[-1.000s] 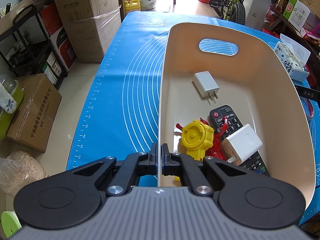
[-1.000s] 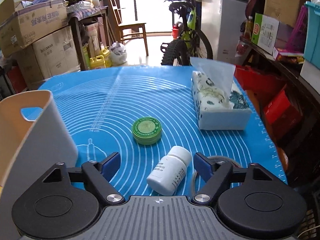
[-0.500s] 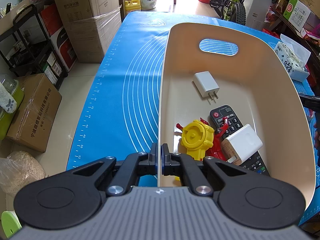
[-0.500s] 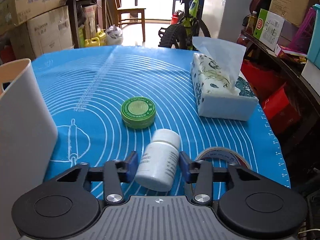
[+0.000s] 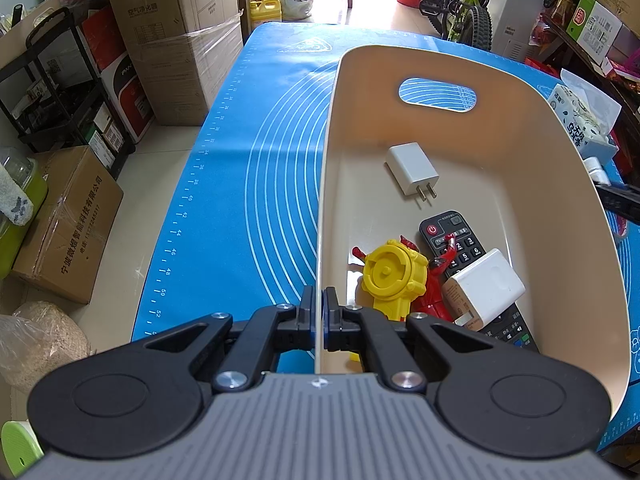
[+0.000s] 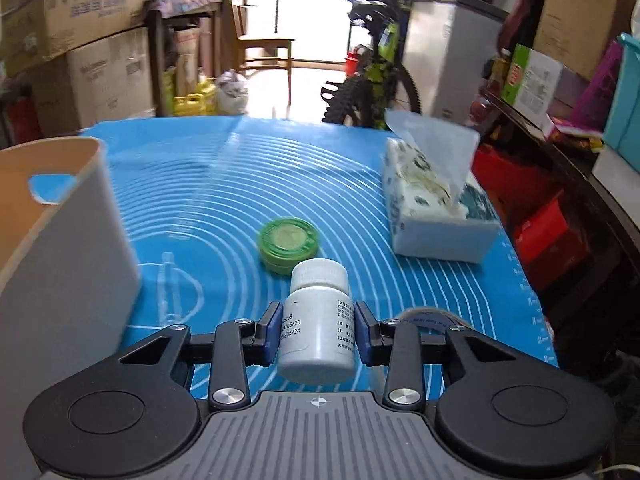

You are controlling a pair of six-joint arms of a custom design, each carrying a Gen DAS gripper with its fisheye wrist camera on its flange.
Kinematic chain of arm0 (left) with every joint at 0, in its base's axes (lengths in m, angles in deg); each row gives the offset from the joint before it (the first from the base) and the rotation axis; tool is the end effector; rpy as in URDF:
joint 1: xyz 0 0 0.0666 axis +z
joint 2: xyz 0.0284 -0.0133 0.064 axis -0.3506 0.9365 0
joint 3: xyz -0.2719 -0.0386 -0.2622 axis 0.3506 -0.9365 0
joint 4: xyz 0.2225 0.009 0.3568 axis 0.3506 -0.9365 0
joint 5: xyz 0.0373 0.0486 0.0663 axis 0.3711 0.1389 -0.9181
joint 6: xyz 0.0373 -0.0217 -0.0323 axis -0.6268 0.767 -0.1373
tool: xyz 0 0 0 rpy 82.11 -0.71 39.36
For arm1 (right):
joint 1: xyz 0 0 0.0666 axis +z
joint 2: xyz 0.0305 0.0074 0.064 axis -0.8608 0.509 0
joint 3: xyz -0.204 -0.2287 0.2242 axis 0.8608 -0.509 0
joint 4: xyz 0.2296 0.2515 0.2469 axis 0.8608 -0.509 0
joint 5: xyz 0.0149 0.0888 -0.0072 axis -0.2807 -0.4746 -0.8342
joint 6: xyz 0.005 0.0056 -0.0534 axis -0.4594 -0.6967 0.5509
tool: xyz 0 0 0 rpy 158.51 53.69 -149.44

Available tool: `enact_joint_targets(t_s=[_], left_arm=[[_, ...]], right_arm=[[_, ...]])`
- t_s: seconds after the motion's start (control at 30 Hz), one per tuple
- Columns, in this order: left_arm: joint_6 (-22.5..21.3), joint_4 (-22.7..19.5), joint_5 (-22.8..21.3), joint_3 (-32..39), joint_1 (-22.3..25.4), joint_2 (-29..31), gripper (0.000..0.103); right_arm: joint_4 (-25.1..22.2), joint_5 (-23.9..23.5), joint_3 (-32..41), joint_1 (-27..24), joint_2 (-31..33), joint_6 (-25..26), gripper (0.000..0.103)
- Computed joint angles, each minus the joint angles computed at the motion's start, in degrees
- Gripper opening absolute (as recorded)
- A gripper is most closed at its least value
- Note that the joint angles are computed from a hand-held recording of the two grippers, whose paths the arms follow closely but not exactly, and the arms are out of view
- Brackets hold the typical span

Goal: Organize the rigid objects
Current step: 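Move the right tool to the white pill bottle and grasp it, then carry the pill bottle into the bin with the right tool and release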

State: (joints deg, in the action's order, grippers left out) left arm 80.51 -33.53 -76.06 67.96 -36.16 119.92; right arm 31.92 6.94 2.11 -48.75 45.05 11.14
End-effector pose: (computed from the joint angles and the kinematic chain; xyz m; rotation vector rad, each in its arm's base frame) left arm 0.3772 -0.1019 0.4503 0.0515 2.6437 -0.0137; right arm 0.4514 0.0785 0.3788 -0.0261 2.3349 -0.0502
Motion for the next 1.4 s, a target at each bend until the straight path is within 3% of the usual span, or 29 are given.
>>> enact_joint_targets(t_s=[0.27,0.47,0.77,0.97,1.4], left_arm=[[0.2,0.0,-0.2,-0.1,-0.2,-0.1,0.005],[0.2,0.0,-0.2,-0.1,-0.1,-0.1,0.005],[0.2,0.0,-0.1,-0.1,-0.2,0.0,0.005],[0.2,0.0,-0.2,-0.1,-0.2,0.0,0.005],[0.5,-0.2,-0.4,0.2,-0.5,0.1,0.004]], right_arm=[[-0.9,-6.8,0.8,0.9,-6.5,-2.1,0.044],[-1.5,-10.7,2.8,4.9,-8.5,-2.2,0.044],[-3.8,-12.0,7.9,13.8,-3.9,-1.0,0.044],[-8.2,-12.3,10.5,18.5,-0.2,0.4,0.044],[-20.7,-12.0,13.6,21.8,5.0,4.3,0.044]])
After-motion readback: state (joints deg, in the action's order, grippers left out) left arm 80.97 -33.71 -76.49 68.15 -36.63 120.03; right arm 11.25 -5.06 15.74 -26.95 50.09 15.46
